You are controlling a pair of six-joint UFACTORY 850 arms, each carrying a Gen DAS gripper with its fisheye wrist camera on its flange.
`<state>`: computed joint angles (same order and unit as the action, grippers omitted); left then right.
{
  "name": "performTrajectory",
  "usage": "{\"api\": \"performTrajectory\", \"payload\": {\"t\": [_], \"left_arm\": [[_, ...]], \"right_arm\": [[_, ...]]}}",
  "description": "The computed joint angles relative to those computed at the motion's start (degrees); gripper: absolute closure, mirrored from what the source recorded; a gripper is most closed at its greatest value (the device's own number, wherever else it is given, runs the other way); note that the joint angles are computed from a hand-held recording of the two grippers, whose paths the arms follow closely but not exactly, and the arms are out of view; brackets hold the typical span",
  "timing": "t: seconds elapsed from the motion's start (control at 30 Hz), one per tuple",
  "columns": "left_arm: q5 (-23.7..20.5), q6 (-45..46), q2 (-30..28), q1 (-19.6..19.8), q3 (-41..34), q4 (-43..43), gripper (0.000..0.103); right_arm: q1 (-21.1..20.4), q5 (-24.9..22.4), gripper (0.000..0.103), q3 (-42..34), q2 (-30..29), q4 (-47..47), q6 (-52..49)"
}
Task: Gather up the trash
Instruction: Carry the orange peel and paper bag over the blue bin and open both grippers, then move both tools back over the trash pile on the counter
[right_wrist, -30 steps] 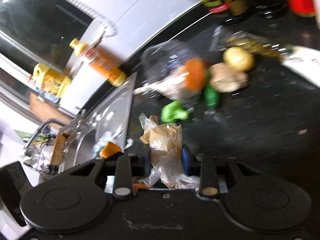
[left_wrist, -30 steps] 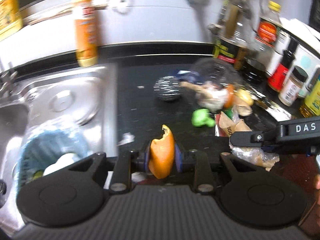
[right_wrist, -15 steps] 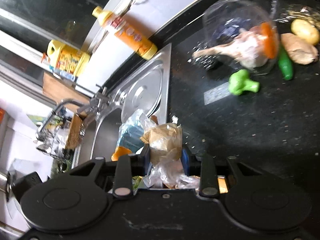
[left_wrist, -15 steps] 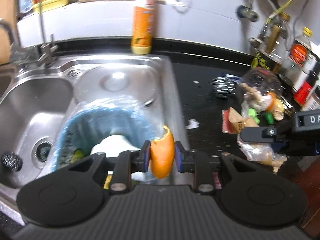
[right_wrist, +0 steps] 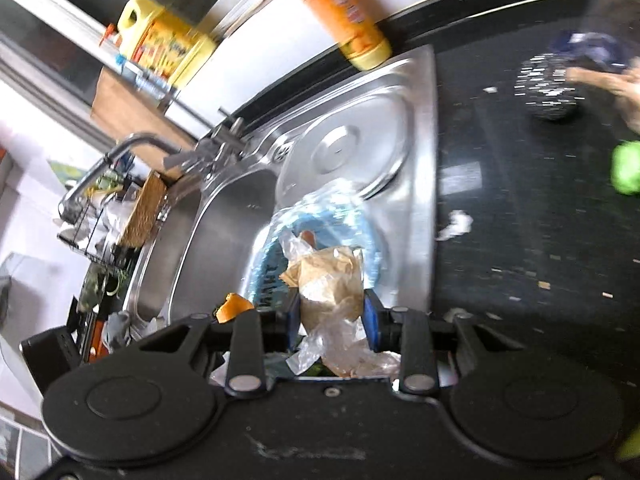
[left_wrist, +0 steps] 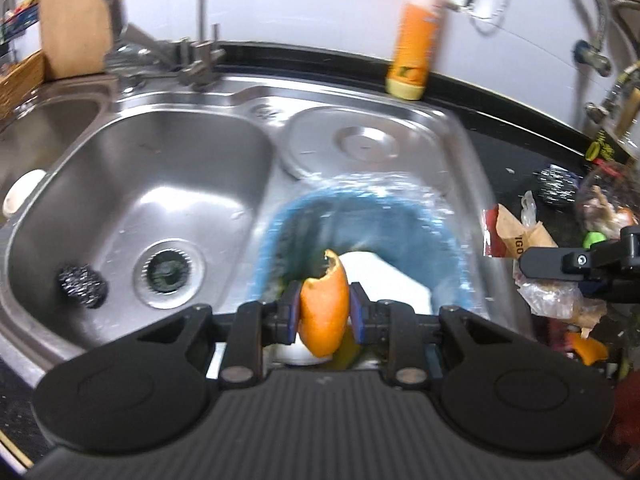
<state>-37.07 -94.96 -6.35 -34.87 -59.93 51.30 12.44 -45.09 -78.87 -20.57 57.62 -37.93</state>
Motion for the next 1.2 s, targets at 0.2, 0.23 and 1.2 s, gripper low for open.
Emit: {"api": "performTrajectory", "payload": {"t": [0.2, 0.23, 1.2], "left_arm": [[1.21, 4.42, 0.55, 1.13, 1.09, -2.20, 0.078], [1.45, 5.41, 0.42, 1.15, 1.06, -2.68, 0.078], [3.41, 10.26, -3.05, 1.73, -1.61, -3.73, 0.016]], "right_arm": [[3.72, 1.66, 0.072, -2.88, -2.64, -1.83, 1.59], [4.17, 1.78, 0.072, -3.41, -3.14, -2.00, 1.94], [5.33, 3.20, 0.005, -8.04, -6.47, -3.48, 2.26]]}}
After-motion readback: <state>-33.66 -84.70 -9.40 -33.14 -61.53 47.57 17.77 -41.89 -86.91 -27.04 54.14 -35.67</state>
